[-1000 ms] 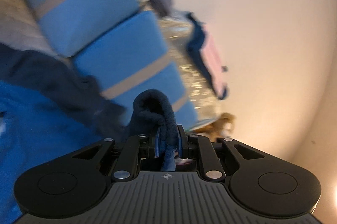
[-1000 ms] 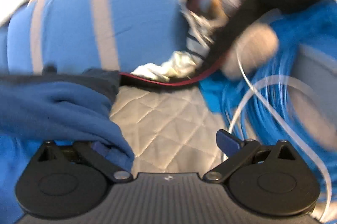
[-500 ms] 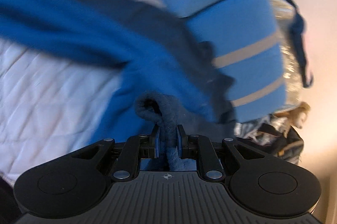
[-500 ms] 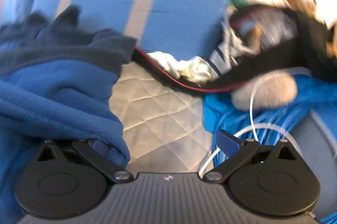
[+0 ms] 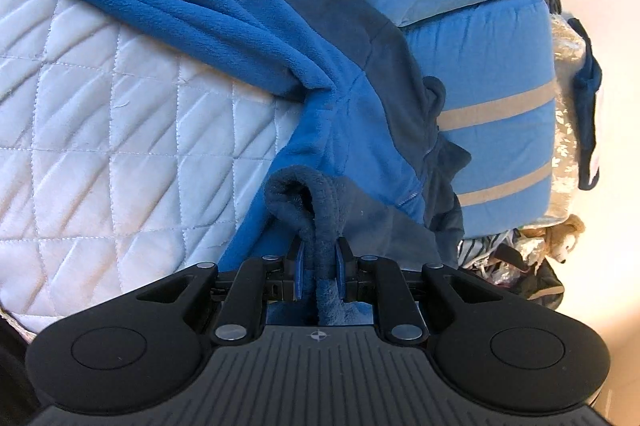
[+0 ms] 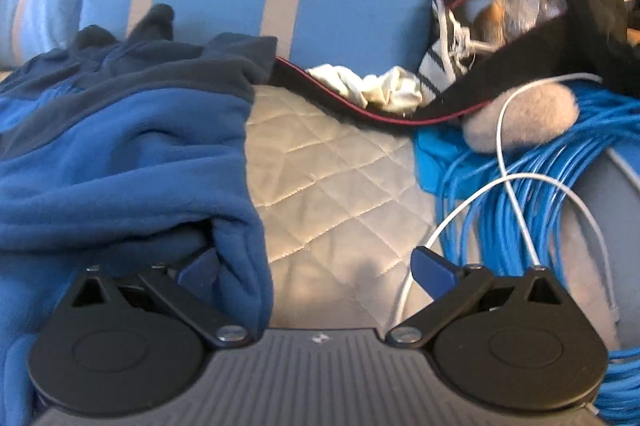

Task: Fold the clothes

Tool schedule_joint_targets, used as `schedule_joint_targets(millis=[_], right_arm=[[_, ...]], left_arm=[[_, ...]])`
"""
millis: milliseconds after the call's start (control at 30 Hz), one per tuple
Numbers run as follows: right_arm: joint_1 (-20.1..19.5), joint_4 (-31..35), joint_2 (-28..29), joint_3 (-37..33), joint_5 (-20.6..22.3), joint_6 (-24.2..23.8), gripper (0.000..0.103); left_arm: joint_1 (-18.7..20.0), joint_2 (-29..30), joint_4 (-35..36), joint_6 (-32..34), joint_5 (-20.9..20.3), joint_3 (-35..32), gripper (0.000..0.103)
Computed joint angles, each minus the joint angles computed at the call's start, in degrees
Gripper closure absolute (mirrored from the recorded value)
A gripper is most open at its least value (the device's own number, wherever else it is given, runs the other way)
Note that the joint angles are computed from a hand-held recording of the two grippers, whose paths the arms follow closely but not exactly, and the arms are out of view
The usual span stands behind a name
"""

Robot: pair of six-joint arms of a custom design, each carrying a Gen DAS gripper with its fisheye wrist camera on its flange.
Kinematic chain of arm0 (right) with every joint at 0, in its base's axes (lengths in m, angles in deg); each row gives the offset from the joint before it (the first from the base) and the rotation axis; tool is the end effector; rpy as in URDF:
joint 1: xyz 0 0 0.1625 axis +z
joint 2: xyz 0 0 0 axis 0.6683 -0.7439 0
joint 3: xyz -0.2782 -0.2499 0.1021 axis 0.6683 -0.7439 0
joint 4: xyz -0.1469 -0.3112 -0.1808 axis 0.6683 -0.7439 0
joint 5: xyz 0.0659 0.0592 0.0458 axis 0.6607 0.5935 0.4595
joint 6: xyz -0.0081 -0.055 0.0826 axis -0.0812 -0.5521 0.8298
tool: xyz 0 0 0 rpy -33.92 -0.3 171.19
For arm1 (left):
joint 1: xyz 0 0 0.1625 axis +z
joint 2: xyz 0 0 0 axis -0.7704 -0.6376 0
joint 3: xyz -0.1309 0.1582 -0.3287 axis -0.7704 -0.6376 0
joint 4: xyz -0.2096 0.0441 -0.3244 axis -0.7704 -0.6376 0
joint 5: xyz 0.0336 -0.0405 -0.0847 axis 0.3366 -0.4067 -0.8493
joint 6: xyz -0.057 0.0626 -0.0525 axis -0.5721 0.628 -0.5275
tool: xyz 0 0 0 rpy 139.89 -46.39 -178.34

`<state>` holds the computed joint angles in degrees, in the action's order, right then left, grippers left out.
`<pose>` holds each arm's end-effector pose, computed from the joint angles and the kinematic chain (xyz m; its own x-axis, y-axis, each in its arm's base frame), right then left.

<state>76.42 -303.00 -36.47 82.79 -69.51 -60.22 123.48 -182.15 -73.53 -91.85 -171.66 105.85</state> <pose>0.2621 -0.3622 0.1453 -0.6278 -0.0854 0.7736 -0.6538 0.5972 -0.4646 0.0585 -0.3019 0.5285 -0.9395 -0.2839 0.1917 -0.3407 0.8319 -0.4380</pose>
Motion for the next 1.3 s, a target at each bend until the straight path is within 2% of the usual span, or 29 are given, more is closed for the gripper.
schedule_joint_targets(millis=[167, 267, 333, 400, 500, 567, 633, 800, 900, 967, 1100, 1300], right_arm=[[-1.0, -0.6, 0.9, -2.0, 2.7, 5.8, 0.0], [-2.9, 0.2, -1.8, -1.5, 6.7, 16.3, 0.0], [-4.7, 3.3, -4.5, -0.6, 9.4, 24.3, 0.0], [-6.3, 6.2, -6.8, 0.2, 11.8, 30.6, 0.0], [-6.4, 8.3, -7.2, 0.3, 11.2, 29.5, 0.0], [-5.5, 11.2, -7.4, -0.2, 9.2, 27.9, 0.0], [-4.9, 14.4, -8.6, -0.1, 8.2, 28.5, 0.0], [-2.7, 20.2, -11.5, 0.9, 4.5, 27.8, 0.0], [-0.1, 20.8, -12.1, 1.7, 0.1, 25.1, 0.0], [1.8, 19.9, -12.0, 2.0, -2.8, 21.7, 0.0], [3.4, 19.1, -13.4, 2.3, -2.9, 18.9, 0.0], [4.5, 22.6, -15.4, -0.6, 2.2, 24.3, 0.0]], left_arm=[[-0.7, -1.0, 0.4, -1.2, -0.9, 0.7, 0.088], [-1.1, -1.6, 0.6, -1.3, -2.3, 1.8, 0.088], [-1.6, -1.9, 0.8, -0.7, -3.3, 2.7, 0.088], [-3.0, -2.2, 1.8, -0.3, -2.4, 3.6, 0.088], [-4.2, -2.4, 5.3, -0.6, 0.4, 4.0, 0.088], [-3.2, -2.8, 5.8, -0.4, 0.5, 4.6, 0.088], [-1.9, -3.1, 5.7, -0.1, 0.3, 5.2, 0.088], [1.7, -4.3, 0.3, 1.4, -2.7, 7.0, 0.088], [5.5, -5.1, -5.9, 2.2, -6.9, 8.8, 0.088], [6.5, -5.2, -6.6, 2.5, -7.7, 9.0, 0.088], [6.1, -5.7, -5.8, 2.0, -6.8, 10.0, 0.088], [9.9, -5.4, -8.1, 3.0, -10.2, 11.2, 0.088]])
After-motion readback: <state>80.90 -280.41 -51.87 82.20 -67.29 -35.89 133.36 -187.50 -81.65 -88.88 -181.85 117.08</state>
